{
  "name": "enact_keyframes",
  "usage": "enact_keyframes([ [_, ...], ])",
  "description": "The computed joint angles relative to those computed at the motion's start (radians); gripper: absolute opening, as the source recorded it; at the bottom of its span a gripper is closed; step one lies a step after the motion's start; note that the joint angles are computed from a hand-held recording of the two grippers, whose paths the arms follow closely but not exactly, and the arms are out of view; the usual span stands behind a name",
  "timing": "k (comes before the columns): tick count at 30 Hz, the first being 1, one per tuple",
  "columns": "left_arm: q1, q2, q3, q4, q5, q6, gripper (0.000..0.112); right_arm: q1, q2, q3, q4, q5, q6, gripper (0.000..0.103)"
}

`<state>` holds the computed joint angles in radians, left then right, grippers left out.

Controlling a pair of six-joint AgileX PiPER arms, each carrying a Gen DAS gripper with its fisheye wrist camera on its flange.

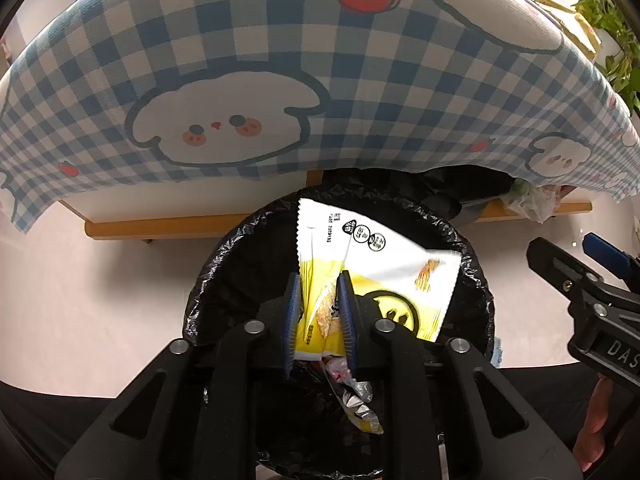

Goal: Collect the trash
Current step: 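Lower the yellow snack packet into the bin and open the left gripper, then withdraw both open grippers from the bin back over the table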

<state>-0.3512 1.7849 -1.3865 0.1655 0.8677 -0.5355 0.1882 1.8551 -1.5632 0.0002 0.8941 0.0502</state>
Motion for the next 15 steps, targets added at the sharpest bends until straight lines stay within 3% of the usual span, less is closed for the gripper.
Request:
enact_keyframes([
  [4,-0.007,0.008,-0.003,0.015,0.006,-0.009,0.037,0.002,0.0,-0.003,-0.007,0.001,0.003,0.095],
  [15,-0.007,-0.016,0.013,0.037,0.003,-0.035,0.059,0.012,-0.007,-0.003,-0.025,0.001,0.023,0.096],
])
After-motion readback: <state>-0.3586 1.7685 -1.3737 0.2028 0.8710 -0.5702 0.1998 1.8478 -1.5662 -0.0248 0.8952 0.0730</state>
